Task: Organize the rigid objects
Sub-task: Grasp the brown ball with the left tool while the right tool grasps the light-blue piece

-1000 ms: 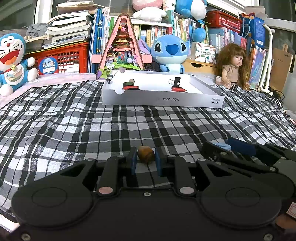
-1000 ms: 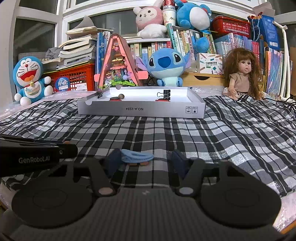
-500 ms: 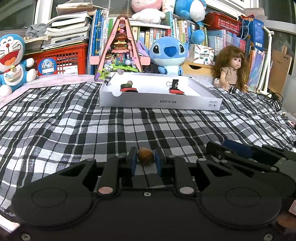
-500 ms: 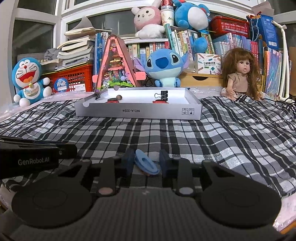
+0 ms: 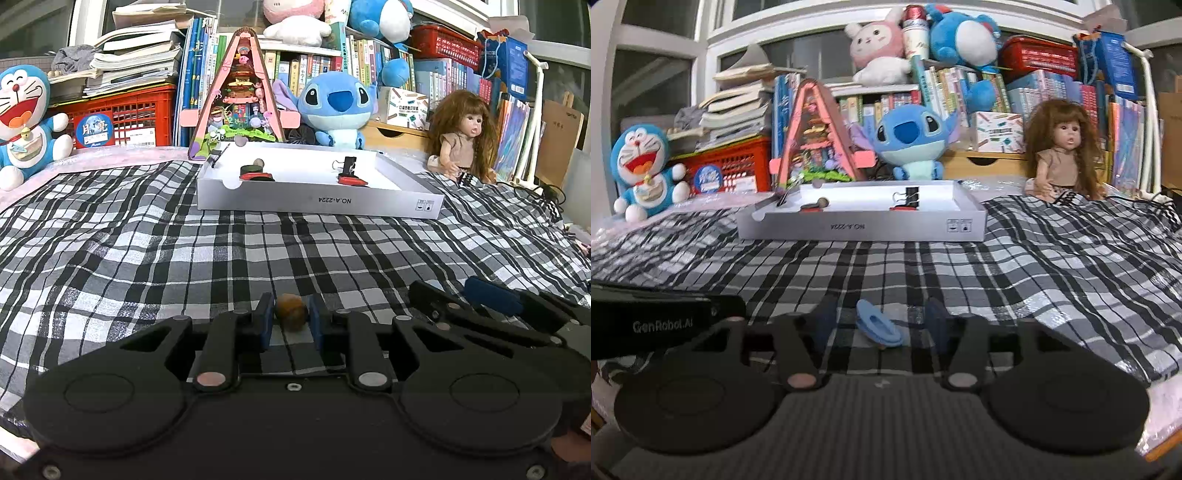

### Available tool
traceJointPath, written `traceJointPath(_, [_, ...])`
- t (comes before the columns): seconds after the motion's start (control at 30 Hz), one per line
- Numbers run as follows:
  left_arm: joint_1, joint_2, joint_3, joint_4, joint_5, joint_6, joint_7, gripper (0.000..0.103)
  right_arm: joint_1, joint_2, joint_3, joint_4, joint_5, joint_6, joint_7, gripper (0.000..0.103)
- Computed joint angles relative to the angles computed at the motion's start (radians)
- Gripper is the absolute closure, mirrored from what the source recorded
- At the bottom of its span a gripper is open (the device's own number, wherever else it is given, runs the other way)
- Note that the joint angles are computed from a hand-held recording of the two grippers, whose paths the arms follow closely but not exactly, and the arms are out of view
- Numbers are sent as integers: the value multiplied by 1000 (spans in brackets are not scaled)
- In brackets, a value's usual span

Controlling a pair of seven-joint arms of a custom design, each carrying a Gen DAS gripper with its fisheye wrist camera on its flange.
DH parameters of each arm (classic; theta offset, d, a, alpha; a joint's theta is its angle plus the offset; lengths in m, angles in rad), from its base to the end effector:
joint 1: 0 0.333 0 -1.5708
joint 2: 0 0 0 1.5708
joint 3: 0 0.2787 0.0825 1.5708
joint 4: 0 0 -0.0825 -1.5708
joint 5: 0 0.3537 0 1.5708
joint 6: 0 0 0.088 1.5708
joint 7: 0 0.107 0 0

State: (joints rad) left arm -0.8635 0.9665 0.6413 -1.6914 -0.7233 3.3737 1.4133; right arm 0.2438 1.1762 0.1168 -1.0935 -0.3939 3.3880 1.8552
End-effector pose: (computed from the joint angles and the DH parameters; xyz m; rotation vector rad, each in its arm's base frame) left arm 0.6398 -0.1642 0.2366 -1.8029 1.3977 -0.8523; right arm 0.6962 0.2631 0.2324 -1.7279 1.1718 -0.6588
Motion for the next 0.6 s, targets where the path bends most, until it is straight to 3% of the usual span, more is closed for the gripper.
traceJointPath(0.2, [-5, 2, 5, -2, 1, -3, -7, 84, -1, -53, -36, -92, -29, 30, -12, 33])
traceJointPath(0.3, [-3, 1, 4, -4, -2, 0, -10, 84, 24, -80, -102, -139, -14, 56, -24, 30])
traceJointPath(0.47, [0, 1, 2, -2, -2, 1, -8, 84, 45, -95, -160, -152, 43, 46, -22, 30])
traceJointPath(0.53, [0, 1, 2, -3, -4, 1, -7, 84, 39, -98, -154, -153, 52, 39, -19, 29])
traceJointPath(0.6, [0, 2, 0, 0, -6, 1, -7, 84, -1, -97, -99, -154, 18, 44, -26, 30])
